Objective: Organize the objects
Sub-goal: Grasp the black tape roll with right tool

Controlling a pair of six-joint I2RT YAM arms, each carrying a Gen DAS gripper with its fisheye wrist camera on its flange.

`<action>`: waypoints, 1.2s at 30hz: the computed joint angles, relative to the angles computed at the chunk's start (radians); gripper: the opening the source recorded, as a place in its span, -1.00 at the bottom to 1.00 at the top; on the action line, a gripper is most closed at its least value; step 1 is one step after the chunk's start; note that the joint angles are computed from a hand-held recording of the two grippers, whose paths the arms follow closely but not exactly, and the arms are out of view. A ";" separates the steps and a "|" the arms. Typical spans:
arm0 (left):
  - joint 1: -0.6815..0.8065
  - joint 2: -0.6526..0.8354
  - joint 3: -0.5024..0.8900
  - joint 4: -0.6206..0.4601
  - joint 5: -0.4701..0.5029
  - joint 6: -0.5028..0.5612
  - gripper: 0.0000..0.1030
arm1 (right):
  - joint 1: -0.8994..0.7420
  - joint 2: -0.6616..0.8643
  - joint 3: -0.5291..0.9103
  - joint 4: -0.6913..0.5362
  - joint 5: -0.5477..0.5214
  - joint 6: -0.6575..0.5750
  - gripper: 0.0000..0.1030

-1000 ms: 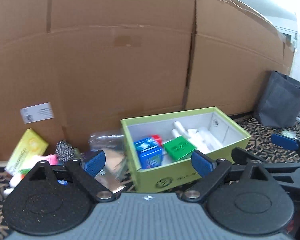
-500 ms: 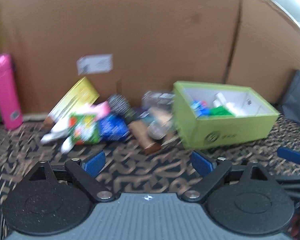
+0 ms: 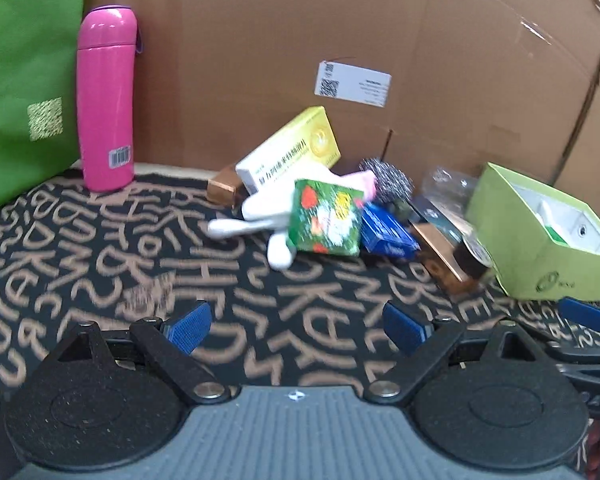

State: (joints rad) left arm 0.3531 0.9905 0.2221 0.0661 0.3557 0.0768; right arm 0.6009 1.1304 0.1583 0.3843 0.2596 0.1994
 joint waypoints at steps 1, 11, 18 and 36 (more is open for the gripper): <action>-0.008 0.050 0.019 0.038 -0.008 -0.006 0.86 | 0.002 0.067 0.021 0.054 0.003 -0.015 1.00; -0.121 0.506 0.243 0.285 -0.102 -0.100 0.71 | -0.065 0.511 0.224 0.278 -0.013 -0.092 0.49; -0.139 0.622 0.367 0.198 -0.062 -0.142 0.47 | -0.127 0.569 0.244 0.296 -0.057 -0.053 0.01; -0.052 -0.077 -0.067 -0.169 0.164 0.018 -0.08 | -0.366 -0.078 -0.139 -0.037 -0.456 -0.142 -0.36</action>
State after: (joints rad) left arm 0.3010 0.9138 0.1555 -0.1026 0.5202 0.0948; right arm 0.2350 1.0525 0.0197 0.3471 -0.1965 0.0576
